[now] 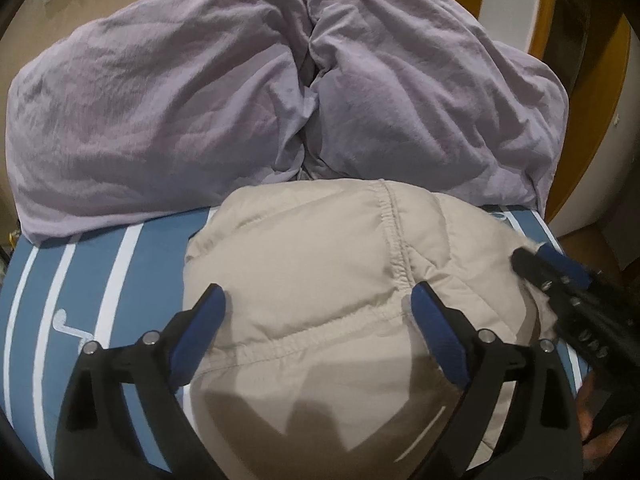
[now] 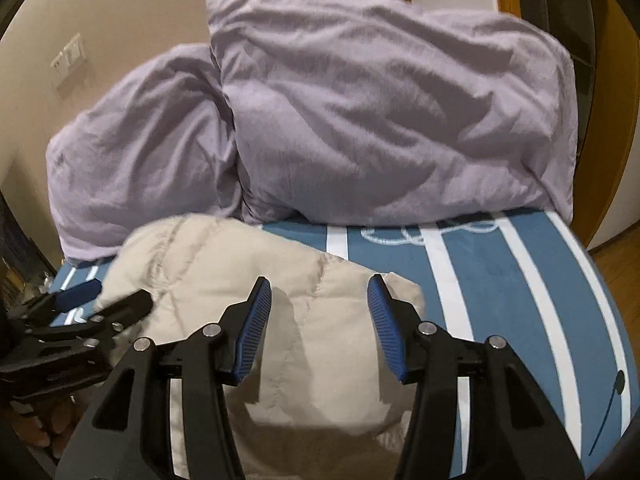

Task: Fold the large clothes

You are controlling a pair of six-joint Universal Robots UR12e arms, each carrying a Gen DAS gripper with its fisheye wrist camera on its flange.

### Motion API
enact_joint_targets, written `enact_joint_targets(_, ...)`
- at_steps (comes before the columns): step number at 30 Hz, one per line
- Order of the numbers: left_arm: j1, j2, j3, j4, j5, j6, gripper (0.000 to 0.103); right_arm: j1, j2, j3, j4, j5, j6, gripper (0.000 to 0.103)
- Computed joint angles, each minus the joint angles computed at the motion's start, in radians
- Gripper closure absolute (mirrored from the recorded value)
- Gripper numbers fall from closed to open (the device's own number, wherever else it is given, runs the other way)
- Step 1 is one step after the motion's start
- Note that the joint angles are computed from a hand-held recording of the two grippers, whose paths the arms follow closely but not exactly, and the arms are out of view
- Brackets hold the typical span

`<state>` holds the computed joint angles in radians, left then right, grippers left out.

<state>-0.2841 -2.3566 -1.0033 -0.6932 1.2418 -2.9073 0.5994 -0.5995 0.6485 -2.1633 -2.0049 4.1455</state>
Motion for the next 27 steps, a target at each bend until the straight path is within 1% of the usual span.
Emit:
enact_joint_targets(10,-0.008,-0.012,-0.016,0.049,0.008,0.011,0.003,-0.004,-0.006,0.074,-0.088,0.037,0.018,0.050)
enact_joint_targets(16,-0.012,-0.015,-0.037,0.098,0.023,0.016,0.002,-0.006,-0.007,0.106,-0.140,0.046,0.027,0.050)
enact_joint_targets(21,-0.017,-0.016,-0.048,0.125,0.036,0.021,0.002,-0.005,-0.007,0.121,-0.168,0.045,0.026,0.049)
enact_joint_targets(27,-0.019,-0.017,-0.059,0.157,0.046,0.021,0.002,-0.002,-0.003,0.124,-0.176,0.035,0.026,0.049)
